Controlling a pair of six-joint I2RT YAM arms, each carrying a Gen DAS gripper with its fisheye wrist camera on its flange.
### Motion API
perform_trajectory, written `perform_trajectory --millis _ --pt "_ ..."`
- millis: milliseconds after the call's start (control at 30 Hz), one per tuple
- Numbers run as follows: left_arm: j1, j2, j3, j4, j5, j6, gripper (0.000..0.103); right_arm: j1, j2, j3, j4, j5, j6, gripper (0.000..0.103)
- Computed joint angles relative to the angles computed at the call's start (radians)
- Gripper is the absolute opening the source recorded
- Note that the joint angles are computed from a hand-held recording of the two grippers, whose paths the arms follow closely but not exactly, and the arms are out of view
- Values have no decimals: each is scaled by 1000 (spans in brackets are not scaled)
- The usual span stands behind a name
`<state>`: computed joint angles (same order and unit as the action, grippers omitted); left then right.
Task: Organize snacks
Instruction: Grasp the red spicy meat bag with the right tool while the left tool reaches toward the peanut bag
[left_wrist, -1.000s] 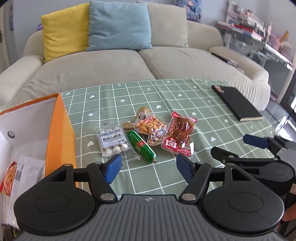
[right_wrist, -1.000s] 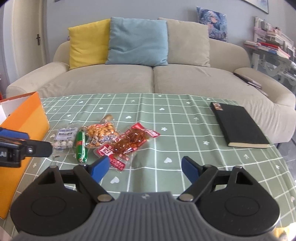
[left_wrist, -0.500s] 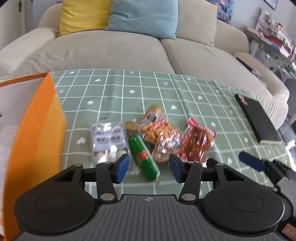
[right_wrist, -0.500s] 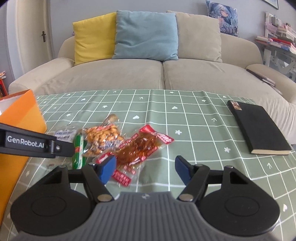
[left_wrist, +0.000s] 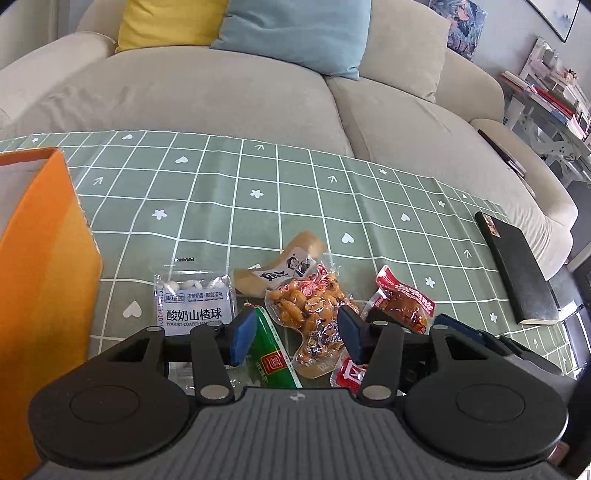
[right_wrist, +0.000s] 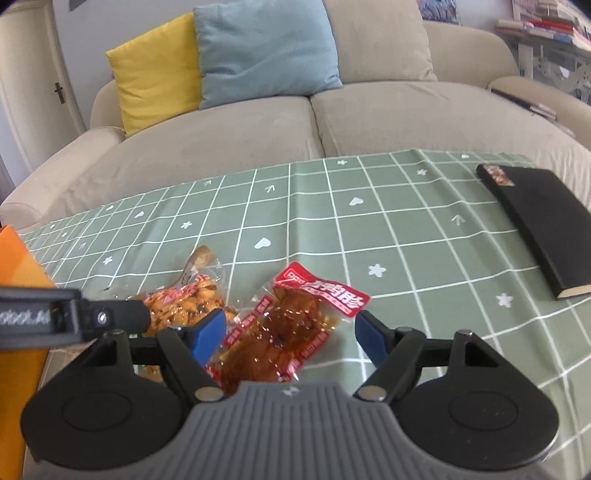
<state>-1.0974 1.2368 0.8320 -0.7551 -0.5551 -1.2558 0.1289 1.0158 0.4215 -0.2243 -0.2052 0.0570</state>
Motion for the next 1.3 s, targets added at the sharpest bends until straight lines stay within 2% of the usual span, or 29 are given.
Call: perform_trajectory --millis 67,133,200,267,400,500,600,833,967,1100,1167,1200,1233,1300 --pt "13 14 3 11 11 16 65 24 41 9 21 27 6 73" --pt "26 27 5 24 23 31 66 35 60 10 28 50 -10 67" --pt "30 39 5 43 29 43 66 11 44 -3 34 40 -29 55" --pt "30 62 13 65 31 64 69 -24 33 -7 22 28 -67 52" --pt "43 125 41 106 44 116 73 -115 -17 -25 -22 -12 -167 51" --pt "50 187 76 110 40 136 84 -170 -55 -41 -46 -30 -230 51" --pt "58 243 118 95 38 141 88 -220 -70 -47 -64 -70 -279 51" --pt "95 329 192 54 34 155 91 -250 -71 -54 -67 -105 -310 51" --pt "95 374 221 36 5 181 97 -262 -75 -57 -69 -116 -318 52" --pt "90 418 257 12 -26 215 96 -259 -82 -65 -62 -114 -318 53" --pt "85 425 267 6 -26 247 91 -258 -79 -67 -57 -111 -320 52" --pt "78 435 281 -9 -32 258 84 -260 -82 -66 -62 -112 -321 51" --pt "67 446 294 -27 -49 267 82 -262 -88 -67 -67 -113 -321 46" --pt "53 444 294 -36 -56 281 77 -269 -94 -65 -79 -116 -324 45"
